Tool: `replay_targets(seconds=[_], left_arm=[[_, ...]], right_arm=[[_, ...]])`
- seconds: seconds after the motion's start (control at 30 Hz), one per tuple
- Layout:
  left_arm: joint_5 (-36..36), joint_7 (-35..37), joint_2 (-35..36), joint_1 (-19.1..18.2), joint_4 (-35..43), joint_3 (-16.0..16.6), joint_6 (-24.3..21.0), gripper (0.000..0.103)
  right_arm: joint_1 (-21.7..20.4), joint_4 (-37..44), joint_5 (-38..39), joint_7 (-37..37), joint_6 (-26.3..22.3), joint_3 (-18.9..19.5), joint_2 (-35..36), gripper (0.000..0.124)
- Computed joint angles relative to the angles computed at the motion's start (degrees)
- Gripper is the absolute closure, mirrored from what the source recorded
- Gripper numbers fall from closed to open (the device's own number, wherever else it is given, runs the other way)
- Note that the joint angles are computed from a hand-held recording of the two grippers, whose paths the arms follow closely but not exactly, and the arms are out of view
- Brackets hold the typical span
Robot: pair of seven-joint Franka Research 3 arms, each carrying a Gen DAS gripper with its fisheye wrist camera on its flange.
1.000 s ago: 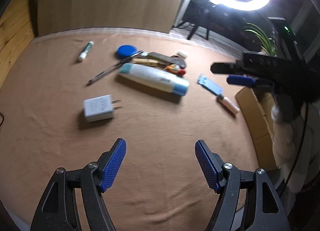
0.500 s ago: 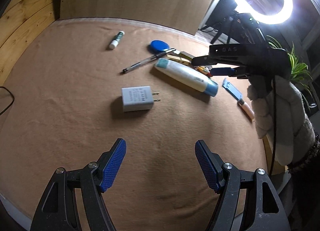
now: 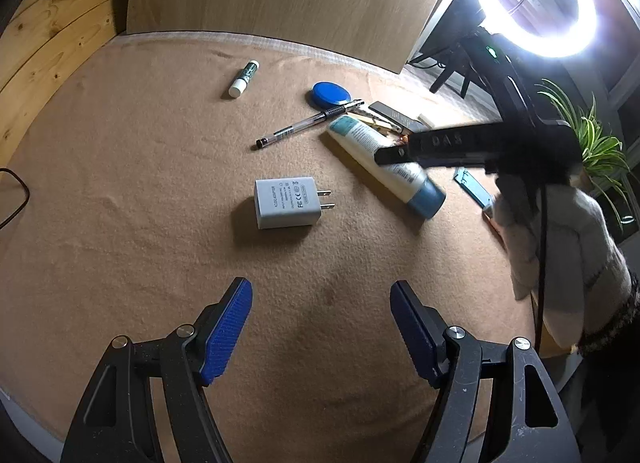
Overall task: Organize objects
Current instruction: 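Grasp the blue-capped lotion bottle with the right tool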
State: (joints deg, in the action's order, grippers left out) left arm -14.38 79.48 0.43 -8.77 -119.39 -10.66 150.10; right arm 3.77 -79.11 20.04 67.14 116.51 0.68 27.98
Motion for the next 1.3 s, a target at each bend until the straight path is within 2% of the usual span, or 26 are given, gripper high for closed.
replay_targets(seconds=[0.2, 0.53, 0.67, 0.8, 1.17, 1.23, 1.3], left_arm=[[-0.14, 1.23, 1.30, -0.17, 1.32, -0.47, -0.42, 0.028], [-3.80, 9.05, 3.80, -1.11, 3.69, -2.68, -2.72, 0.028], [-5.86, 12.75, 4.57, -1.81, 4.40, -3.62, -3.62, 0.028], [-7.43, 15.02, 5.97, -2.39, 5.88, -4.38, -4.53, 0.028], [-10.09, 15.79, 13.70, -1.98, 12.97, -6.96, -6.83, 0.029], [-10.67, 16.35, 14.17, -1.79, 13.04, -7.52, -5.86, 0.030], [-11.10, 16.86, 14.52, -1.55, 13.31, -7.93, -5.74, 0.035]], right_arm=[[-3.38, -11.86, 8.87, 1.26, 1.36, 0.11, -7.06, 0.087], [-4.89, -27.31, 15.67, 1.83, 0.80, -2.36, -18.19, 0.088], [-4.64, -29.13, 15.01, 1.06, -0.30, -2.91, -19.90, 0.088], [-4.69, -30.31, 15.11, 2.11, 1.10, -3.58, -21.09, 0.079], [-5.73, -27.38, 16.47, 1.13, -2.10, -3.65, -18.90, 0.079], [-5.65, -27.22, 16.24, 0.92, -2.34, -3.55, -18.78, 0.079], [-5.52, -27.31, 15.94, 0.61, -2.42, -3.47, -18.93, 0.080]])
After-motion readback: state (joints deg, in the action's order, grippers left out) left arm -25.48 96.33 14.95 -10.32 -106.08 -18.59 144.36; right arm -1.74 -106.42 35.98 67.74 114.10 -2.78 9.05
